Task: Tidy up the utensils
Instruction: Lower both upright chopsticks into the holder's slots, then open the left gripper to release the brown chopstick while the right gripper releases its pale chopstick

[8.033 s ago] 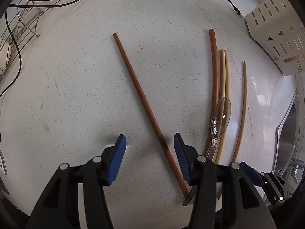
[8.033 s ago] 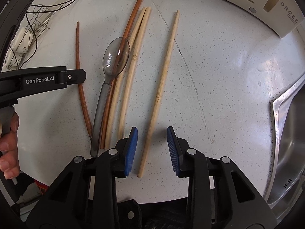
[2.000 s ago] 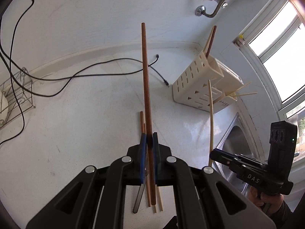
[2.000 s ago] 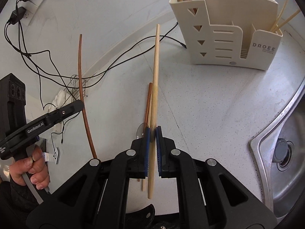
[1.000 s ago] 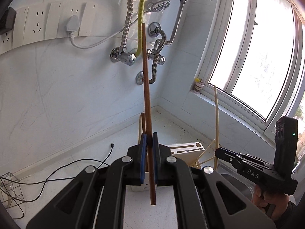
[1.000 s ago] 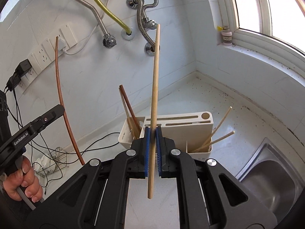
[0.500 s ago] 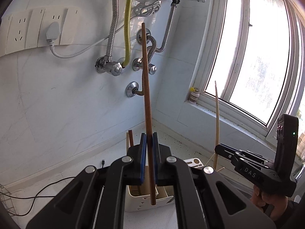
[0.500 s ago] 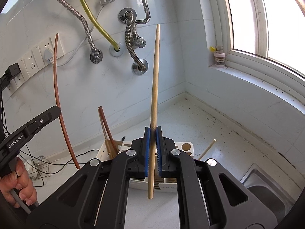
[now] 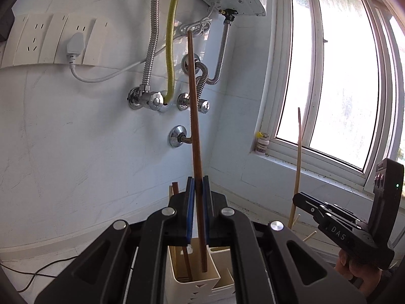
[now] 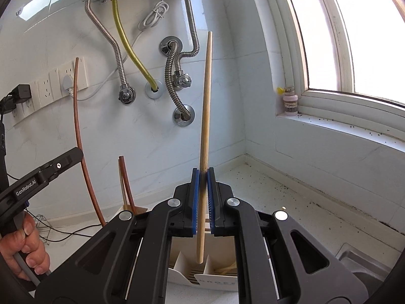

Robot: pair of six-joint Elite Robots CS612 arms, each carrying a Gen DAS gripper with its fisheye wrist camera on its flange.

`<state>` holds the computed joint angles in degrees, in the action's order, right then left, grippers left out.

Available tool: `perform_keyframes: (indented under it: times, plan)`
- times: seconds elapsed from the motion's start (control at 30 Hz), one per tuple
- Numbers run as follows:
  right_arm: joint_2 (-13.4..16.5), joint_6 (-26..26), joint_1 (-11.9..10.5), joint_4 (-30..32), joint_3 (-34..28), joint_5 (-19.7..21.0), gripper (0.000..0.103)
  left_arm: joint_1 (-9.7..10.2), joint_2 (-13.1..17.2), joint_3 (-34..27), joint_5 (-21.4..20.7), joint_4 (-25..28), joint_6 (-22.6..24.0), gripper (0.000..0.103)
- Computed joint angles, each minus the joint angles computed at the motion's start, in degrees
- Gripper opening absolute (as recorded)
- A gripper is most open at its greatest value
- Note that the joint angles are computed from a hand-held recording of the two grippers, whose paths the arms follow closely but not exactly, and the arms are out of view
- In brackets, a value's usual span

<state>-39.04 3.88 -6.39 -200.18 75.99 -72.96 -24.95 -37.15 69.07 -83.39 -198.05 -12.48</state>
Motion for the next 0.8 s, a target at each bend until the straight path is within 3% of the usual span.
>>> perform_keyframes:
  times: [0.27, 0.7, 0.73, 0.8]
  plan:
    - [1.5, -0.7, -0.1, -0.9, -1.2, -0.1, 0.006, -0.45, 2.1, -2.3, 2.8, -1.3, 3.4, 0.006]
    - [2.6, -0.3, -0.1, -0.5, -1.8, -0.9, 0.006, -0.69, 4.4, -4.1, 5.8, -2.0, 3.6, 0.006]
    - [2.6, -0.3, -0.1, -0.3, -1.8, -0.9, 0.006, -0.7, 4.5, -4.1, 5.7, -2.0, 3.7, 0.009]
    - [2.6, -0.3, -0.2, -0.1, -1.6, -0.9, 0.008, -0.79, 4.6, -4.0, 5.7, -2.7, 4.3, 0.028]
